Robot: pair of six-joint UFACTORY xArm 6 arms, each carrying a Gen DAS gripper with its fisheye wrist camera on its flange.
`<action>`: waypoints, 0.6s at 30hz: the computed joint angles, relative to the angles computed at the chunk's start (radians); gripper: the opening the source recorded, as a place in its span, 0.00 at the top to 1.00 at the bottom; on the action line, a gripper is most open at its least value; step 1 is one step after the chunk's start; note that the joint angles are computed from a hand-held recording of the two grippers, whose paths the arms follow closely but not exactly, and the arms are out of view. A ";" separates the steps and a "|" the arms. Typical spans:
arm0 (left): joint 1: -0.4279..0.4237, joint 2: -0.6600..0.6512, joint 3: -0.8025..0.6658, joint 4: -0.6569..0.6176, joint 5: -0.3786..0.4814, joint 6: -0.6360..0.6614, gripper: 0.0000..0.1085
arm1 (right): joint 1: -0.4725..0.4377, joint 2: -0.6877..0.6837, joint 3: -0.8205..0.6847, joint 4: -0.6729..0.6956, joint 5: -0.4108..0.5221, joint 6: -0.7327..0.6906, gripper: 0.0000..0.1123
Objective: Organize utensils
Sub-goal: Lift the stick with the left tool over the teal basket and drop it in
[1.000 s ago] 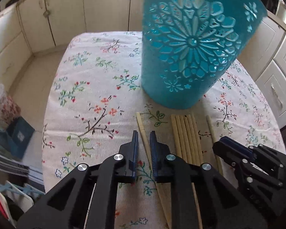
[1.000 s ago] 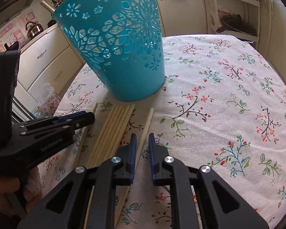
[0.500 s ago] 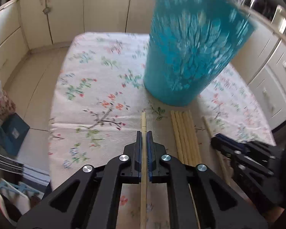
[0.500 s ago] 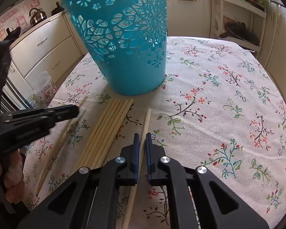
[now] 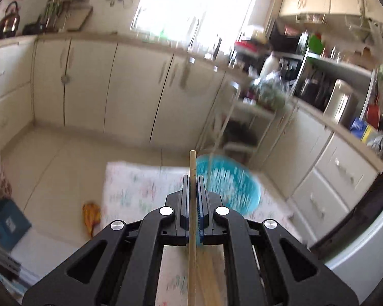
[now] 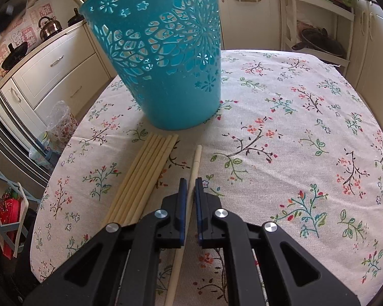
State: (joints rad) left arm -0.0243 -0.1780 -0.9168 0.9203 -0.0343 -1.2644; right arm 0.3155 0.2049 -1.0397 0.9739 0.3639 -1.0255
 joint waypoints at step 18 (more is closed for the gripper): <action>0.014 0.453 -0.711 0.789 0.021 -0.893 0.96 | -0.033 0.013 -0.029 0.036 0.068 -0.014 0.93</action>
State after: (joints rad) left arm -0.0105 0.2746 -1.6280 1.7095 -0.0136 -2.1573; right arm 0.2829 0.2180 -1.0688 1.0100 0.4316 -1.0394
